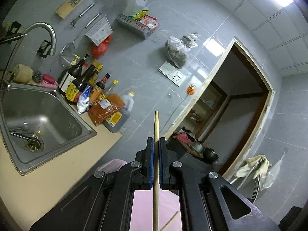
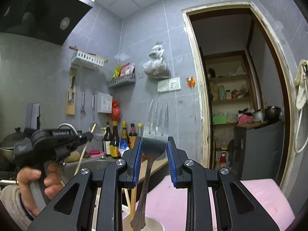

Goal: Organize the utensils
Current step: 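Lower the chopstick and fork into the caddy and open both tools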

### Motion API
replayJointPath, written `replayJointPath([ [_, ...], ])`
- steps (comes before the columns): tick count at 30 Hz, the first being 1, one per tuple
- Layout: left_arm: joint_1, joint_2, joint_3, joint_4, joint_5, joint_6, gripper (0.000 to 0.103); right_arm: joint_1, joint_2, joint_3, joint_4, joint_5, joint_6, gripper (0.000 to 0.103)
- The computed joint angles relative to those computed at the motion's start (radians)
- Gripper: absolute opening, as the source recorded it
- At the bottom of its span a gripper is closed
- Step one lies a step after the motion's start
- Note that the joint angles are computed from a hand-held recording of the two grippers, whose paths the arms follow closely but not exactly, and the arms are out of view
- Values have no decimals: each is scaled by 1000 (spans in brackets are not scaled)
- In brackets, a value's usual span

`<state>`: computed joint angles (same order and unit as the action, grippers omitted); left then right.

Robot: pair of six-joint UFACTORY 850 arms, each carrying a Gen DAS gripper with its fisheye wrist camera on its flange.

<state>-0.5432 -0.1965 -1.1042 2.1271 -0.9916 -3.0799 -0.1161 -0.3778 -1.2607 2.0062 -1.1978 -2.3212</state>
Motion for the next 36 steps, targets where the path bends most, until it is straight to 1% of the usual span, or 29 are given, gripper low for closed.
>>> replayJointPath([
  [1,-3,-4,-3,-8,-7,3,2,2,-2,0,-5,4,-2,22],
  [3,-18,-13,-7,-41,-46,12,2,5,-6,1,-13,14,-6,22],
  [5,-25,-21,-11,-57,-61,21,2,7,-9,-1,-23,20,-2,22],
  [10,-60,-51,-30,-113,-128,83,2,11,-8,5,-42,33,-2,22],
  [16,-94,-94,-58,-153,-185,166,2,16,-12,5,-59,42,-3,22],
  [18,-104,-108,-66,-162,-189,202,2,16,-15,3,-65,44,0,23],
  [24,-119,-129,-71,-190,-155,293,3,23,-20,3,-83,63,-2,23],
  [28,-124,-126,-52,-182,-113,306,3,27,-25,-2,-101,71,5,23],
  [30,-125,-126,-50,-181,-89,326,3,28,-24,1,-103,70,0,25],
  [32,-125,-122,-43,-180,-75,329,4,27,-24,4,-101,64,-3,30],
  [35,-127,-111,-32,-159,-55,315,9,23,-24,5,-95,52,-1,32],
  [36,-129,-108,-28,-156,-55,313,16,22,-23,5,-91,50,0,33],
])
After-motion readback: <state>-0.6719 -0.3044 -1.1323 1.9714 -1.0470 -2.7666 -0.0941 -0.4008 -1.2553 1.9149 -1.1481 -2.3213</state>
